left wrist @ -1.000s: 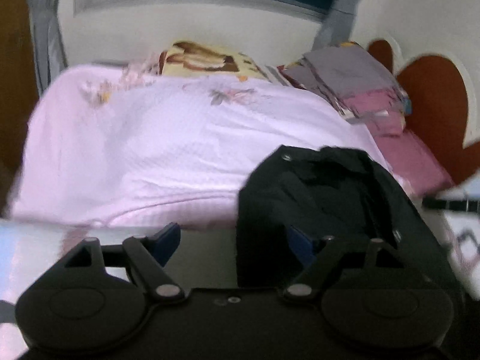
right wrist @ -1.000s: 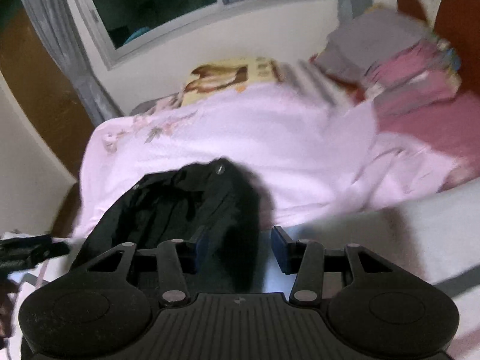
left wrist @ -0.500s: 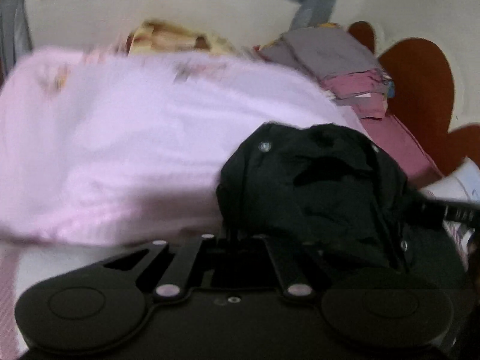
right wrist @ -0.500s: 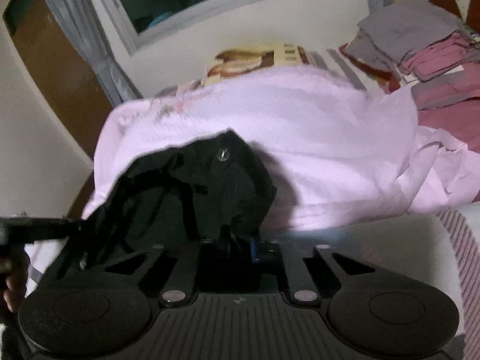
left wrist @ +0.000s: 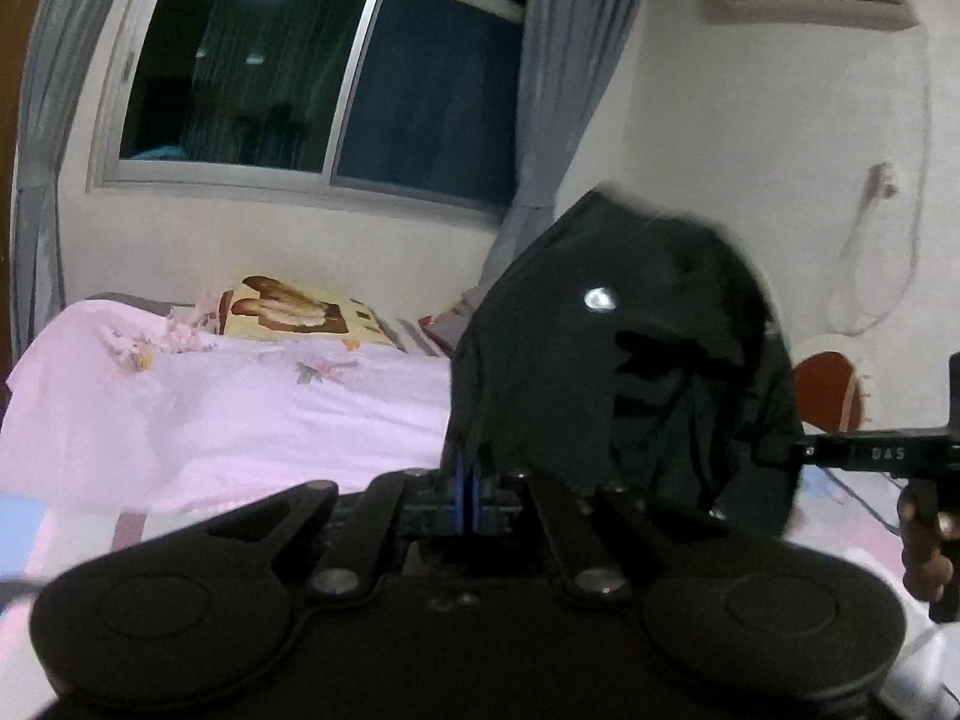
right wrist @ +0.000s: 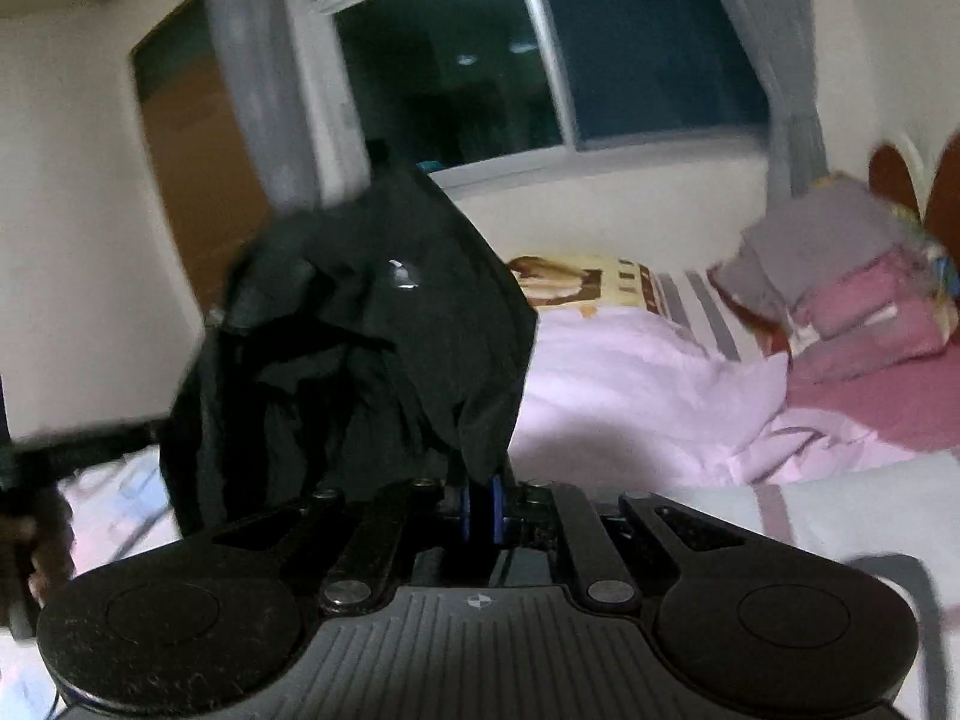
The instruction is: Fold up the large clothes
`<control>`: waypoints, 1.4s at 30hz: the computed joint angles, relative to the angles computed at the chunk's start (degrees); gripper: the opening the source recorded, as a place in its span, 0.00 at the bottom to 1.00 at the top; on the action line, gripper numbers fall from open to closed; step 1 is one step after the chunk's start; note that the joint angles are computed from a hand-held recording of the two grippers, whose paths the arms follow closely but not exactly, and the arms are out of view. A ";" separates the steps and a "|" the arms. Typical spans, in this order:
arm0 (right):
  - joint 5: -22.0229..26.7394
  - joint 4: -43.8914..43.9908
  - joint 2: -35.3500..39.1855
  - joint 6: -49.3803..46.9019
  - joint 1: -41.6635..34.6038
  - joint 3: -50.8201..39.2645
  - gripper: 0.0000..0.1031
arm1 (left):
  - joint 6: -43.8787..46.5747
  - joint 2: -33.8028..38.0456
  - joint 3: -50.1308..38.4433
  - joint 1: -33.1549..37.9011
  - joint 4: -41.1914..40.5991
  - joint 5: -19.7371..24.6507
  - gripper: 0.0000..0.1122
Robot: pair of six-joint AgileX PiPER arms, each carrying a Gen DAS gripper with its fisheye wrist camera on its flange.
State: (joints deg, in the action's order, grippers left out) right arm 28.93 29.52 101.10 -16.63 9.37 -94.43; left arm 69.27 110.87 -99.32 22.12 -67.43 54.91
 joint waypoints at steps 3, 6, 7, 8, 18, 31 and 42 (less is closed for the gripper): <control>-1.44 -8.18 -10.99 7.47 4.04 13.30 0.06 | 8.54 -11.75 17.03 5.24 -0.31 1.63 0.24; -4.63 -23.55 -21.52 24.65 9.61 26.60 0.43 | 13.73 -21.23 30.10 11.20 -0.45 -0.06 0.76; -6.12 -27.63 -24.97 30.38 11.06 30.88 0.51 | 14.72 -22.97 32.73 13.20 -0.38 0.15 0.69; -6.87 -29.83 -28.08 34.69 12.29 34.59 0.53 | 13.98 -23.29 33.24 15.12 1.04 2.06 0.64; -8.28 -22.50 -27.18 38.15 12.78 34.54 0.52 | 6.75 -22.54 33.28 14.45 4.64 6.14 0.52; -6.91 -28.94 -12.44 37.10 17.26 36.71 0.51 | 6.86 -19.15 45.57 4.37 11.49 -8.22 0.45; -4.45 -25.73 5.28 31.29 10.85 7.16 0.51 | -11.38 -9.35 23.38 -8.39 12.76 -19.09 0.44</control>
